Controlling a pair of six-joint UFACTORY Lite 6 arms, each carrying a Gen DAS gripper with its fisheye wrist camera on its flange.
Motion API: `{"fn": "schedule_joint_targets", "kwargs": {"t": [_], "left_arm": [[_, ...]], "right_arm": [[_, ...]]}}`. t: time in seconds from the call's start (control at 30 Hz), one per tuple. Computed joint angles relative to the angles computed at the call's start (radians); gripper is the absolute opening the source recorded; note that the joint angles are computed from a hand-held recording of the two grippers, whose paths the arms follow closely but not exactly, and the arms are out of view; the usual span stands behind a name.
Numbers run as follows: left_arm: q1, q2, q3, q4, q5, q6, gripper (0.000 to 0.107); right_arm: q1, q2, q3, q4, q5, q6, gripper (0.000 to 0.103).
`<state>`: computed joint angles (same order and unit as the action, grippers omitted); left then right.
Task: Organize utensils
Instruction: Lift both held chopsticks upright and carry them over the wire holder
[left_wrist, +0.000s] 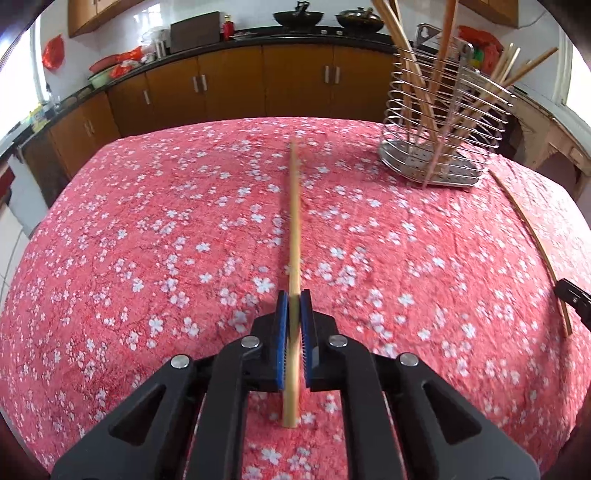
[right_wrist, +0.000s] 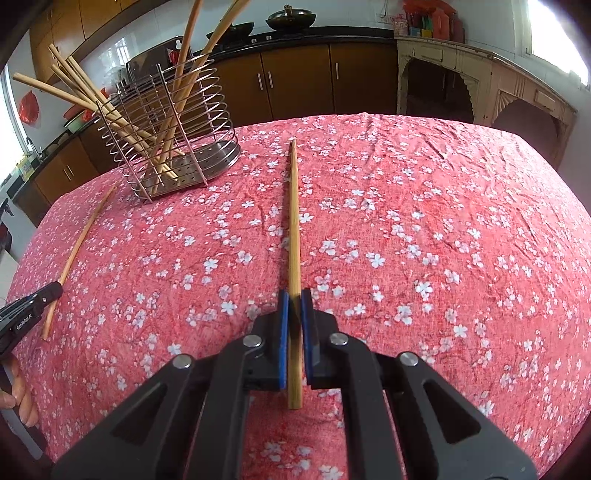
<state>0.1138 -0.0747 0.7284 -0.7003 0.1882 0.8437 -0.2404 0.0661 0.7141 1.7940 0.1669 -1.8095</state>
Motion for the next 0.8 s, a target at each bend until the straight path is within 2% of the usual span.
{"fn": "schedule_joint_targets", "kwargs": {"t": [0.17, 0.37, 0.5, 0.67, 0.8], "left_arm": [[0.075, -0.101, -0.026, -0.16, 0.13, 0.193, 0.007], [0.201, -0.293, -0.024, -0.25, 0.328, 0.311, 0.007], [0.292, -0.359, 0.026, -0.328, 0.456, 0.355, 0.007], [0.332, -0.393, 0.075, -0.386, 0.519, 0.348, 0.007], [0.334, -0.398, 0.091, -0.404, 0.516, 0.338, 0.007]], "right_arm": [[-0.044, -0.126, -0.057, -0.067, 0.036, 0.041, 0.008], [-0.096, -0.355, -0.108, -0.232, 0.068, 0.178, 0.008], [-0.143, -0.474, -0.112, -0.241, 0.121, 0.189, 0.008], [-0.189, -0.509, -0.072, -0.203, 0.195, 0.177, 0.008], [-0.247, -0.518, -0.05, -0.196, 0.294, 0.205, 0.008]]}}
